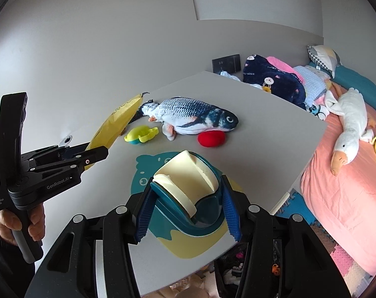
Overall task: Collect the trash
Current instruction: 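Carry the snack bag and teal cup holder over the trash bag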
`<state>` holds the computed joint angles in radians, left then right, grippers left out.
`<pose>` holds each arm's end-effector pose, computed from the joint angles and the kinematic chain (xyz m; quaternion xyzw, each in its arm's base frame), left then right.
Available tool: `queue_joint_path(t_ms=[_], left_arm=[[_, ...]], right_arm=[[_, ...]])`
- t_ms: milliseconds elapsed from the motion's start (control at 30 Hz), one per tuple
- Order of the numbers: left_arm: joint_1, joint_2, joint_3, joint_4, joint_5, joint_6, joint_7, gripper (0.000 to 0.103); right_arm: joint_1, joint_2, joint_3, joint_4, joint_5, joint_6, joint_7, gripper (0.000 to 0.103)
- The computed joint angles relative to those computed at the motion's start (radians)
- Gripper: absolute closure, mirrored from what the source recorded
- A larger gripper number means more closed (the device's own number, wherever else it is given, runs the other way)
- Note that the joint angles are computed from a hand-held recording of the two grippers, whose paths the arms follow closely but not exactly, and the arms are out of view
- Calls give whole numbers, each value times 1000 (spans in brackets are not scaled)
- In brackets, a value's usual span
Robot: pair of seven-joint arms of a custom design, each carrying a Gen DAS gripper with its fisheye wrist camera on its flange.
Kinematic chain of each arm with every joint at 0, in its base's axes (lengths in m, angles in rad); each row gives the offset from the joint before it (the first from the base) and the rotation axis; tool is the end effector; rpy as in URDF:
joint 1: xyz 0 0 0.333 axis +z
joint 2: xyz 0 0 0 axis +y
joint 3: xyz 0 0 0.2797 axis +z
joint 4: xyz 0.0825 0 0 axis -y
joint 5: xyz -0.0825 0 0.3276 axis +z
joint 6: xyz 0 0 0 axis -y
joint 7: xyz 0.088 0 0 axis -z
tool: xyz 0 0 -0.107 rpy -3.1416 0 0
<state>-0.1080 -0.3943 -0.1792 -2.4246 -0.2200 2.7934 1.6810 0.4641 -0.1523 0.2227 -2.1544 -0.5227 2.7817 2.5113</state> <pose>0.4199 -0.1216 0.5318 -0.5751 0.7284 -0.3089 0.2080 0.3746 0.3433 0.5376 -0.6993 0.5860 -0.1808 0.3672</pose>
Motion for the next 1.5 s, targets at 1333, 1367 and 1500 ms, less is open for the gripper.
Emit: queue_joint_path(t_ms=[1333,1367,1500], left_arm=[[-250,173,-117,198,-24,-72,33,72],[-257,179,-117,204,-29,-75,39,72],[-279,204,-126,220,-37,-87,53,72]], right_arm=[[-167,-595,-10,-517,79,-54,72,51],[-168,-613,-14,-530,84,-62,72,51],[-173,-674,-21,-575,100,-92,71,51]])
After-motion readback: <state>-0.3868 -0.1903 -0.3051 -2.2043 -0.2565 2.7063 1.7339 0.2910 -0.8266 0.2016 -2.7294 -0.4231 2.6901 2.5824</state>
